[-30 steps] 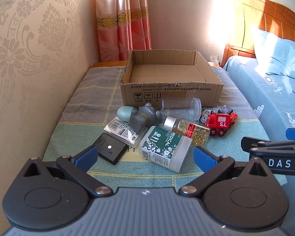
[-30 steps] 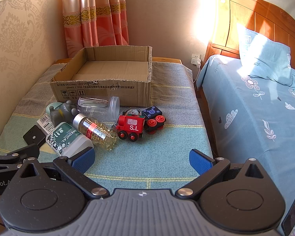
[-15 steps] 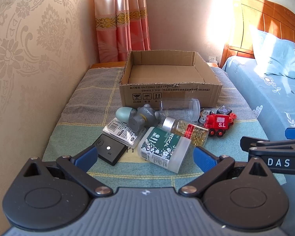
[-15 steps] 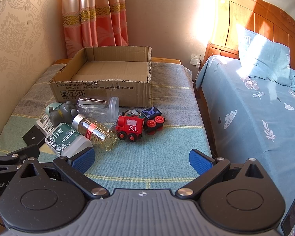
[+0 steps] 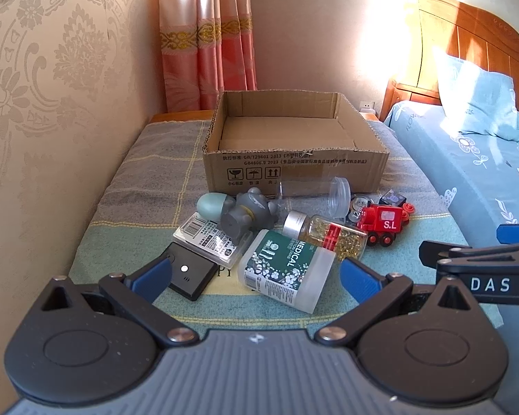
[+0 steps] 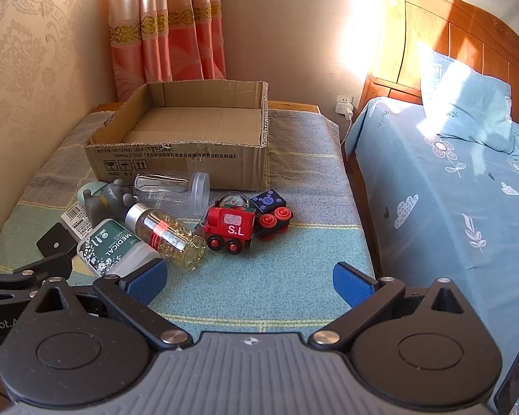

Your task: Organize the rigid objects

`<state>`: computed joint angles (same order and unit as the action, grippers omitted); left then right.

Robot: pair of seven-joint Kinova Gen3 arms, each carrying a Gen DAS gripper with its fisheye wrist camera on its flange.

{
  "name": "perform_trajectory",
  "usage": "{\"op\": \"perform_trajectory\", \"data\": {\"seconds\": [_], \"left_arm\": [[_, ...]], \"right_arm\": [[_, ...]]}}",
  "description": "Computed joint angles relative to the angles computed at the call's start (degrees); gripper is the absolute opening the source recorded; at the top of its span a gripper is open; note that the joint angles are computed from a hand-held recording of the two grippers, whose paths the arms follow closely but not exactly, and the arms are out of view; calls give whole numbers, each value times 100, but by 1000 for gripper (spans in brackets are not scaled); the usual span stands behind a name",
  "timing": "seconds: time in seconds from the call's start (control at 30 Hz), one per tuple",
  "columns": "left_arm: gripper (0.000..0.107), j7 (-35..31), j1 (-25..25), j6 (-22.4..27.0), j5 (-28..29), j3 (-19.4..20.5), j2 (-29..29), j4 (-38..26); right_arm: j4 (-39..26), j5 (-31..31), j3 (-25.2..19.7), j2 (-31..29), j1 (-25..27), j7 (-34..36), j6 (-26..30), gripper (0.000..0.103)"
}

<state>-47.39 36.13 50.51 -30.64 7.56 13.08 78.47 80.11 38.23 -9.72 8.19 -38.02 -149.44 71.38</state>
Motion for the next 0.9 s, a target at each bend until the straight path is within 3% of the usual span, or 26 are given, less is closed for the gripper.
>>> {"op": "perform_trajectory", "data": {"seconds": [0.47,0.9], "left_arm": [[103,-489,-381,-764,483,-59,7,267],[103,-800,-748,-981,860,-263,240,278]], "right_arm": [[-70,-279,173,214,185,281,-321,103],[36,-471,458,475,532,255,-1056,103]]}}
